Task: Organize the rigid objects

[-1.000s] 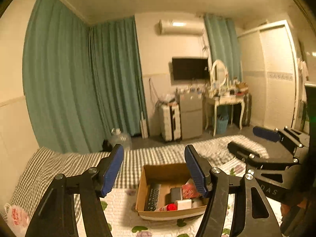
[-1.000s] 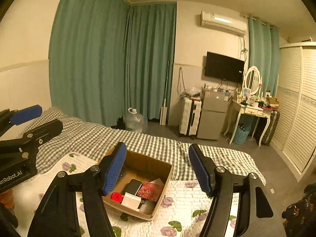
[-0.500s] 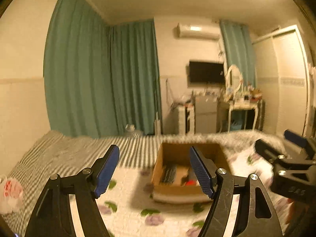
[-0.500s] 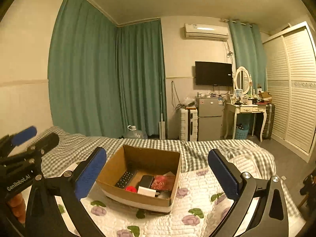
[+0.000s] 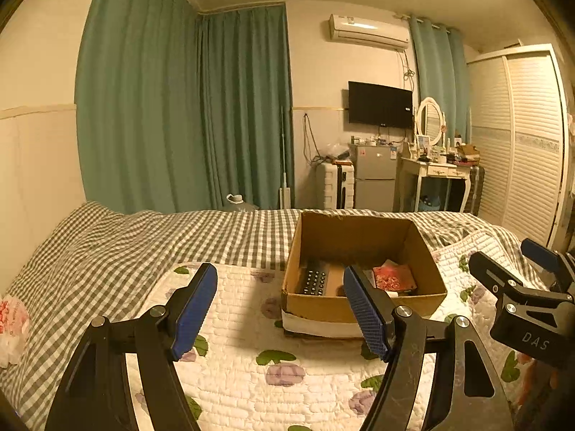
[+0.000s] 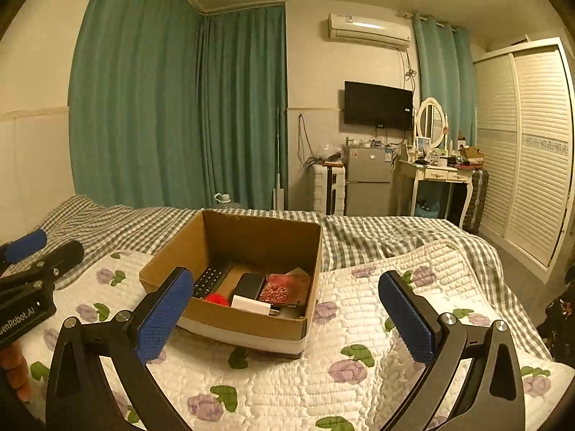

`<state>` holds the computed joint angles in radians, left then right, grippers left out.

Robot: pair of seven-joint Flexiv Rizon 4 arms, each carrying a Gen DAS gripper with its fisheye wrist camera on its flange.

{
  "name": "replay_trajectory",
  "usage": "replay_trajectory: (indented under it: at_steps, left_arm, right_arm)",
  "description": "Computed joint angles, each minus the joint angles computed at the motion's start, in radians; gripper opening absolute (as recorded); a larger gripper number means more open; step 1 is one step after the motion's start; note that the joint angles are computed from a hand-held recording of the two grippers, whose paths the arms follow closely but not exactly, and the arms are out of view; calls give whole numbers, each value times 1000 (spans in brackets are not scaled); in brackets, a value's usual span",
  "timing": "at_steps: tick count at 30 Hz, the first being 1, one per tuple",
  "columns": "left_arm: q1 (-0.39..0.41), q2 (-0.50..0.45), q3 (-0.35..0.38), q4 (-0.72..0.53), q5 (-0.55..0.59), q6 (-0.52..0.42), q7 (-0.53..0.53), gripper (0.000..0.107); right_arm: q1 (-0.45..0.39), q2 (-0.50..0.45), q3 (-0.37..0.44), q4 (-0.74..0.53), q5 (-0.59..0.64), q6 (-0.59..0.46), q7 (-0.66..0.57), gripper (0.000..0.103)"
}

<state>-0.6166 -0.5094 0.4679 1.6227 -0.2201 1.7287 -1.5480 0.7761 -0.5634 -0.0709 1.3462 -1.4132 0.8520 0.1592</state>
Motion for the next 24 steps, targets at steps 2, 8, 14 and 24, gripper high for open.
replay_trajectory:
  at_steps: [2,8,14,24]
  left_arm:
    - [-8,0,9,2,2,5,-1,76]
    - [-8,1,8,2,1,-4,3,76]
    - [-8,2,10,-1,14,-11,-8,76]
    - [-3,4,5,1,34,-16,-23,76]
  right_arm:
    - [-2,1,1,1,2,3,0,103]
    - [-2,3,1,4,6,4,4,103]
    - [-3,2,3,5,16,3,5,103]
    - [-2,3,3,9,11,0,8,103]
